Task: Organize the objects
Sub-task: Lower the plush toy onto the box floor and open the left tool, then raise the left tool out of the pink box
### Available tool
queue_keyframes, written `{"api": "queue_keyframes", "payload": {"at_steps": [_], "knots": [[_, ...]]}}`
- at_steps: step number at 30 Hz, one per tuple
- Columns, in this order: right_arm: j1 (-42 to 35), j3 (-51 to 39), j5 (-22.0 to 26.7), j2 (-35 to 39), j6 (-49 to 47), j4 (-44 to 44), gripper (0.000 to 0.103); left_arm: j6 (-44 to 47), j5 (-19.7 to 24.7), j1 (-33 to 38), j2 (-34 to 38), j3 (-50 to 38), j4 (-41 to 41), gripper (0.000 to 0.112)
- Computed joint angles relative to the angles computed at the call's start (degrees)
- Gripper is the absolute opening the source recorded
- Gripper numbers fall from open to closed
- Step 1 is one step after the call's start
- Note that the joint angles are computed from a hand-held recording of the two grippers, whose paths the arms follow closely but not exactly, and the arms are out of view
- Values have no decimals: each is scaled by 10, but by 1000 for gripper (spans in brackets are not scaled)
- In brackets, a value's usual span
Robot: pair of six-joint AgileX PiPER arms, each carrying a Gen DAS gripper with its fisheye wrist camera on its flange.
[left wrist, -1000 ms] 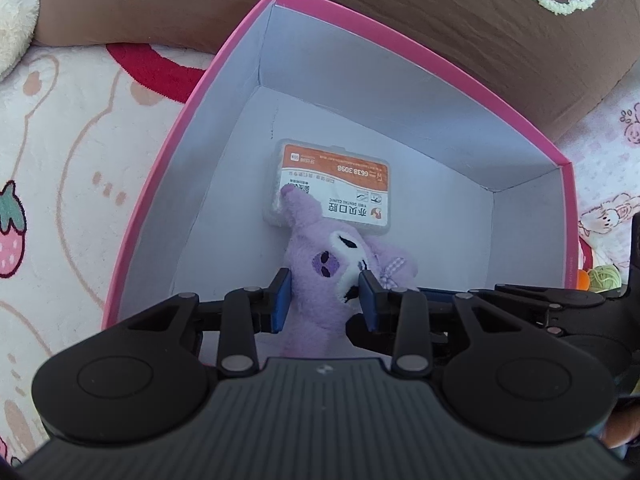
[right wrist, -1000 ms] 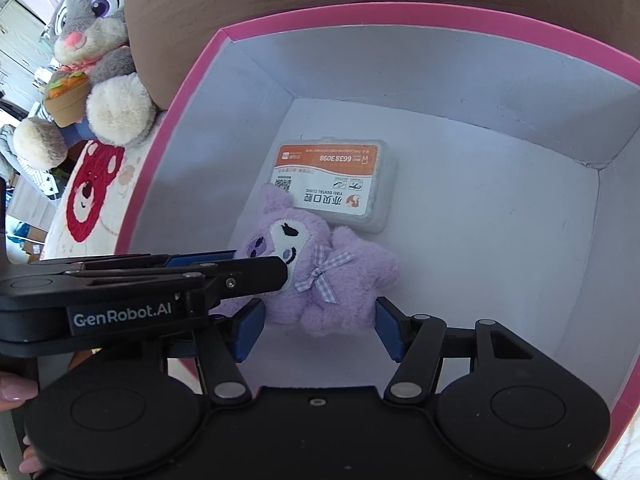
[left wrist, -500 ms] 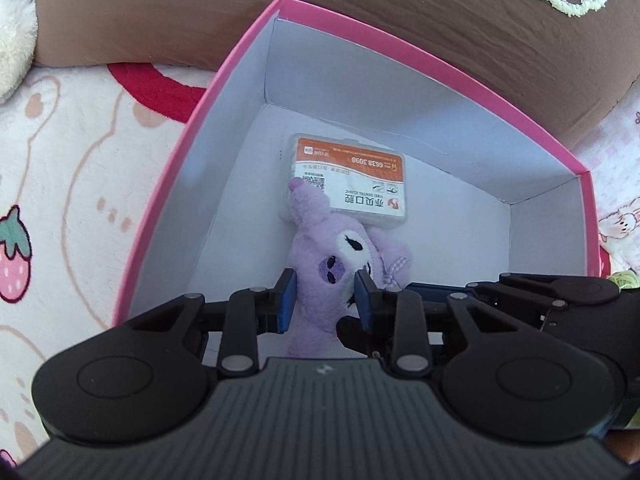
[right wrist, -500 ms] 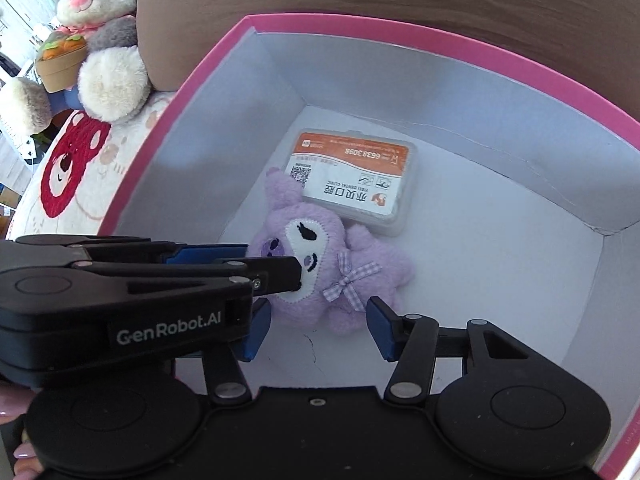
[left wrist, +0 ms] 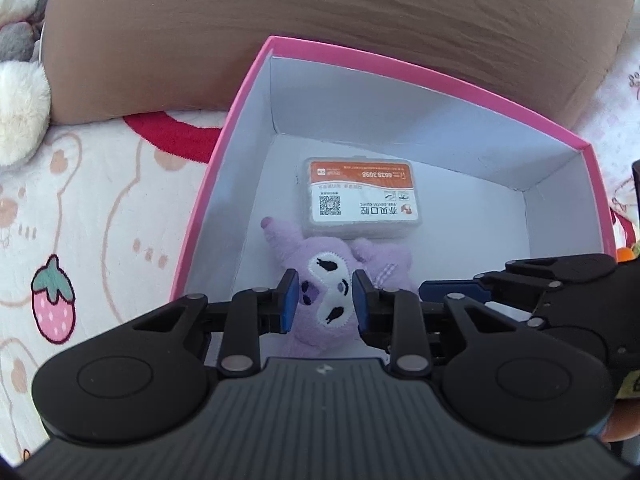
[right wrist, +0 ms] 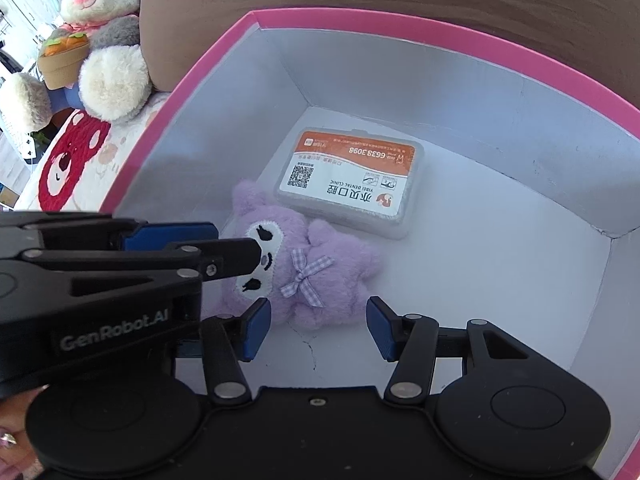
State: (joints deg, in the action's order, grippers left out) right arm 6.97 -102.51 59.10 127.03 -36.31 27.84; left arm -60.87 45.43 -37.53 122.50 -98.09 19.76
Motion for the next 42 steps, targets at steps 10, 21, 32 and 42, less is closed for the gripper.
{"api": "queue_keyframes", "payload": {"at_steps": [10,21,32,42], "knots": [[-15,86,-50,-56,-61,61,50,-4,-22,4,-14,20,-8,27],[-63,190,-89,-179,-123,99,51,13,16,-21,-51,12,2,27],[-85,310,-114,-316,-170,94,57,-12,28,-71,-100,35,22,29],[-123,311,-69,-380,-154,52,59,8,144,-125,-110,-37,66,30]]}}
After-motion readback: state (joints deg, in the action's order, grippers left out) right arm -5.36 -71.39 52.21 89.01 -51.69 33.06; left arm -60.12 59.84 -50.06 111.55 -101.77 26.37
